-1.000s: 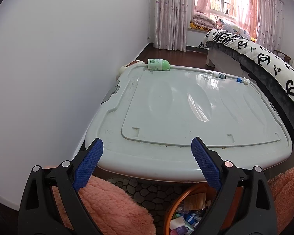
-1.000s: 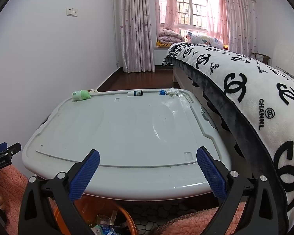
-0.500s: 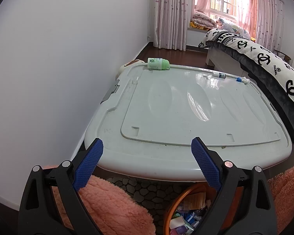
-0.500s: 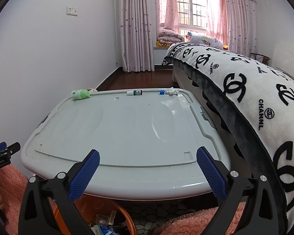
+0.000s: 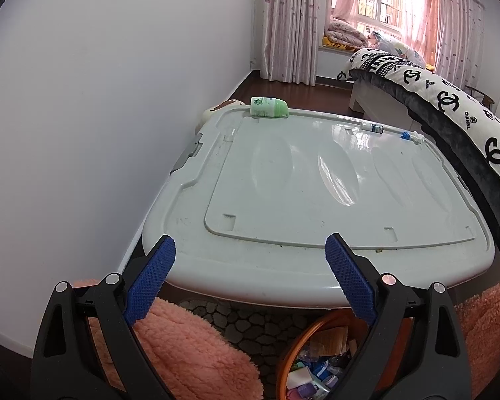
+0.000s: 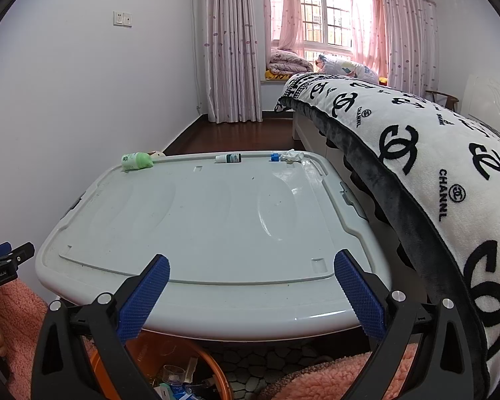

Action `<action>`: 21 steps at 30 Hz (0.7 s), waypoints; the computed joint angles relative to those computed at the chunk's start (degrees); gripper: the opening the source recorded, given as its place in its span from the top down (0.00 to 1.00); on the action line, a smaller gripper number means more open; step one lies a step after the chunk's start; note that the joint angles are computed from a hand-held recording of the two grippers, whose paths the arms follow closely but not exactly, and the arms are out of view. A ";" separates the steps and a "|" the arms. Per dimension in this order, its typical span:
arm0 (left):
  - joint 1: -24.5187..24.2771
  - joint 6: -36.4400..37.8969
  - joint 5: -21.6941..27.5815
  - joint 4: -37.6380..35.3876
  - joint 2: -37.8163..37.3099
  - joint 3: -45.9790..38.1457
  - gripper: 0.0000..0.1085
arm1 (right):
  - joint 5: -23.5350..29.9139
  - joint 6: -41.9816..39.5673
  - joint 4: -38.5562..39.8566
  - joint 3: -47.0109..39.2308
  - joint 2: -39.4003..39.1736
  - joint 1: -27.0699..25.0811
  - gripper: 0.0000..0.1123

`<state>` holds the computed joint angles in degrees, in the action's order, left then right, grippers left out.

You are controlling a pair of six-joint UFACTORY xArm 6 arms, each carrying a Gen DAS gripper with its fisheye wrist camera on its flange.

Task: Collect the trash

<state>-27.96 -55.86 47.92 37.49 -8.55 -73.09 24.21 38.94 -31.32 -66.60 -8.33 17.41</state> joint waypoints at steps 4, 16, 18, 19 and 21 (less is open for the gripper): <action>0.03 -0.10 -0.07 -0.12 -0.03 0.05 0.18 | 0.09 0.02 -0.03 -0.04 -0.01 0.00 0.13; -0.21 -0.74 -0.05 -0.38 -0.11 0.28 0.18 | 0.12 -0.09 -0.02 -0.03 -0.03 -0.03 0.13; -0.25 -0.84 0.08 -0.33 -0.10 0.24 0.18 | 0.09 -0.12 -0.03 -0.03 -0.02 -0.02 0.13; -0.31 -0.81 0.25 -0.40 -0.06 0.17 0.18 | 0.09 -0.17 0.00 -0.02 -0.02 -0.05 0.13; -0.38 -0.65 0.52 -0.63 0.06 0.00 0.18 | 0.15 -0.09 -0.09 -0.05 -0.02 0.00 0.13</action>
<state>-28.34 -56.50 48.43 36.87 -8.50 -73.09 24.36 38.86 -31.41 -66.65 -8.35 17.41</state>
